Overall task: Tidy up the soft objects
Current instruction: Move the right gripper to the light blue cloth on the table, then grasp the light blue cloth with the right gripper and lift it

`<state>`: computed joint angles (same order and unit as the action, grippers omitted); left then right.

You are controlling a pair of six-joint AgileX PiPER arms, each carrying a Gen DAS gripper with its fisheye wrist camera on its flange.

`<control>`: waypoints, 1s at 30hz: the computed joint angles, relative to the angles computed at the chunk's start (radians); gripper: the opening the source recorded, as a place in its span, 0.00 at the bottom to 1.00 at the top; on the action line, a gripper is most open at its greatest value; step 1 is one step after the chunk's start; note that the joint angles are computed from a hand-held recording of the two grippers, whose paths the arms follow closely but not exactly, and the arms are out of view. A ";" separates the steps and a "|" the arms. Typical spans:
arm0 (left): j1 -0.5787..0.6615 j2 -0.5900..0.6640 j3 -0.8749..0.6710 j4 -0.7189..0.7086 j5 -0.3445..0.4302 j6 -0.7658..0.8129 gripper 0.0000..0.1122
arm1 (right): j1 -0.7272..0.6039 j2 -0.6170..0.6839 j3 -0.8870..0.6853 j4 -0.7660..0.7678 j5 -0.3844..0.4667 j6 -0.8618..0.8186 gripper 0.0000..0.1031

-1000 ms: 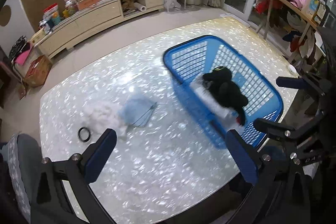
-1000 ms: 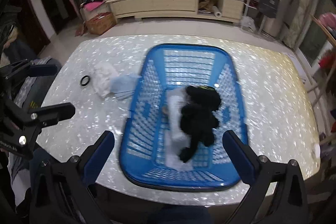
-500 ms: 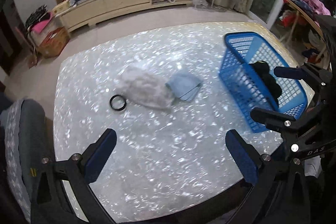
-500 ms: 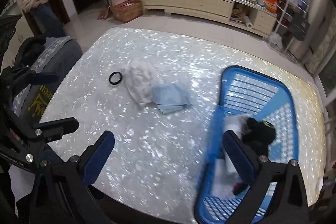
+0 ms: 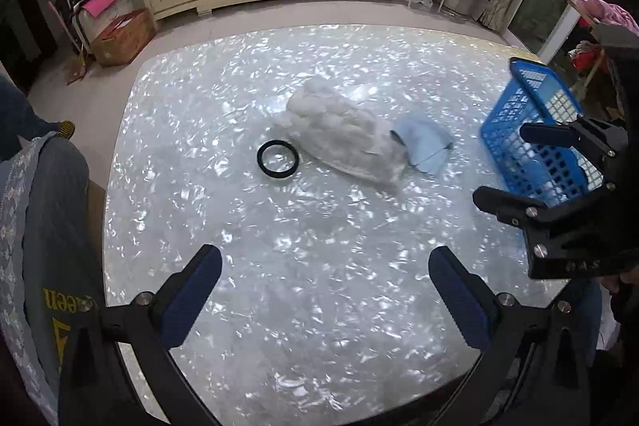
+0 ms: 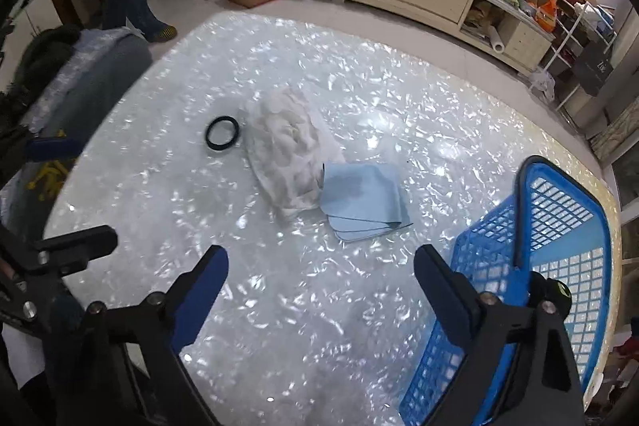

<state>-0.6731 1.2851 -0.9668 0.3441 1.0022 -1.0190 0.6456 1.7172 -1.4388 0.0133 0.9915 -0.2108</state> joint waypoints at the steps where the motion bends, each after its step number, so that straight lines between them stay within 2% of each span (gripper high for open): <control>1: 0.013 0.005 0.013 0.001 -0.018 0.006 0.92 | 0.008 0.018 -0.004 -0.015 -0.007 0.009 0.88; 5: 0.071 0.023 0.058 -0.023 -0.091 0.054 0.92 | 0.030 0.104 -0.035 -0.061 -0.018 0.036 0.82; 8: 0.114 0.036 0.088 -0.050 -0.150 0.093 0.92 | 0.036 0.176 -0.070 -0.100 -0.020 0.076 0.75; 13: 0.174 0.067 0.135 -0.099 -0.249 0.157 0.92 | 0.028 0.269 -0.129 -0.148 -0.036 0.142 0.73; 16: 0.199 0.087 0.156 -0.122 -0.292 0.190 0.92 | 0.016 0.327 -0.182 -0.150 -0.025 0.151 0.68; 18: 0.210 0.097 0.164 -0.133 -0.313 0.207 0.92 | 0.012 0.367 -0.217 -0.149 -0.011 0.152 0.63; 26: 0.255 0.130 0.165 -0.154 -0.363 0.261 0.92 | -0.007 0.436 -0.264 -0.151 -0.021 0.159 0.55; 28: 0.262 0.134 0.162 -0.161 -0.369 0.270 0.92 | -0.014 0.435 -0.257 -0.132 -0.033 0.140 0.49; 30: 0.267 0.140 0.158 -0.163 -0.372 0.274 0.92 | -0.029 0.437 -0.264 -0.067 -0.024 0.098 0.33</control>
